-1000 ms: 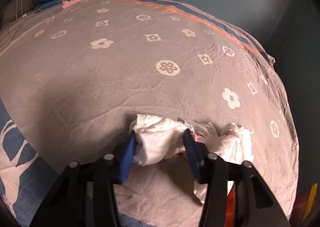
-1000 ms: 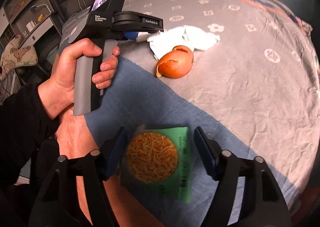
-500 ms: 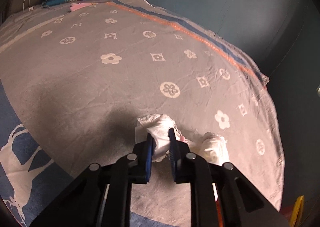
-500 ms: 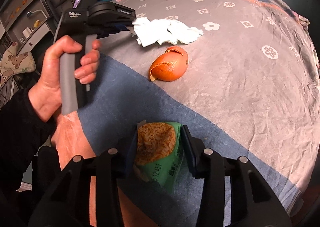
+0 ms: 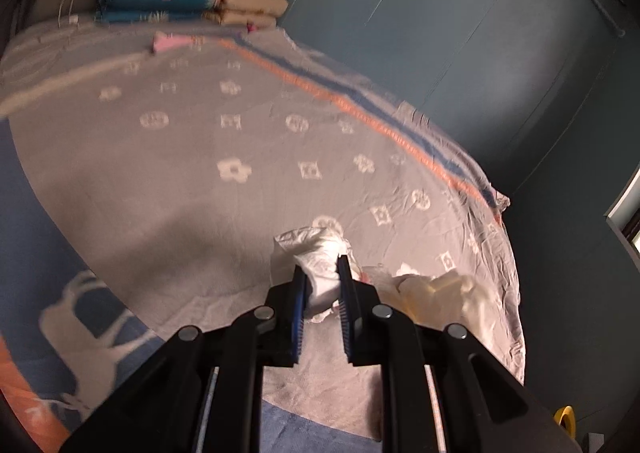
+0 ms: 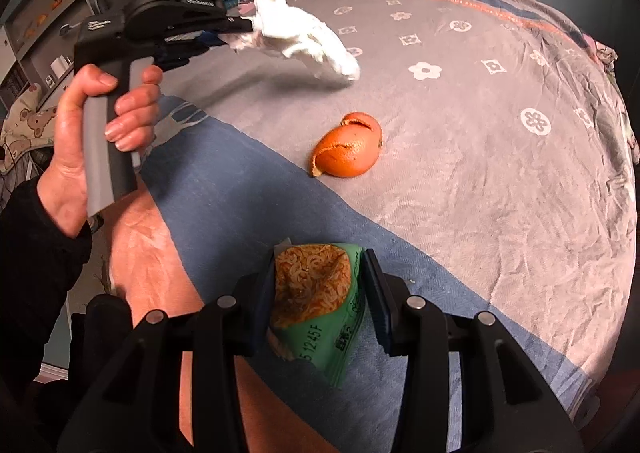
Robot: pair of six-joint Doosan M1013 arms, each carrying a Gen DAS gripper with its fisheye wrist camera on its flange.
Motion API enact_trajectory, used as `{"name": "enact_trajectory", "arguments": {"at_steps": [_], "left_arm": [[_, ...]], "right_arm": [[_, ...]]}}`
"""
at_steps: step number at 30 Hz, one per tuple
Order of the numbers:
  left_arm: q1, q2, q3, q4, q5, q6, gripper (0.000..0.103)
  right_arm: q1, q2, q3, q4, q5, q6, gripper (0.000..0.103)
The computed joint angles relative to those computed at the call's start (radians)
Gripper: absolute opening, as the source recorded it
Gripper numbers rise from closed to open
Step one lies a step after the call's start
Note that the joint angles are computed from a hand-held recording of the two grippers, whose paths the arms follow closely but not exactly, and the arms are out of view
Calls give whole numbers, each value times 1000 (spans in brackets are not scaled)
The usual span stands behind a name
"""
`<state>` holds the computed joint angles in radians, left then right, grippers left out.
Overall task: Collect trash
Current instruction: 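Carry the tissue and noodle packet in both grippers over the bin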
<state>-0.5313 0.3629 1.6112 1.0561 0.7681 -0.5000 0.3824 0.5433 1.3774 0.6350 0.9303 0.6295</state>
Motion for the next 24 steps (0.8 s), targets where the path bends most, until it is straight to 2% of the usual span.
{"name": "enact_trajectory", "arguments": {"at_steps": [14, 24], "left_arm": [[-74, -49, -32, 77, 104, 28, 14], [-128, -63, -44, 91, 146, 25, 14]], "right_arm": [[-22, -57, 41, 105, -27, -86, 40], [-69, -117, 83, 248, -91, -179, 40]]}}
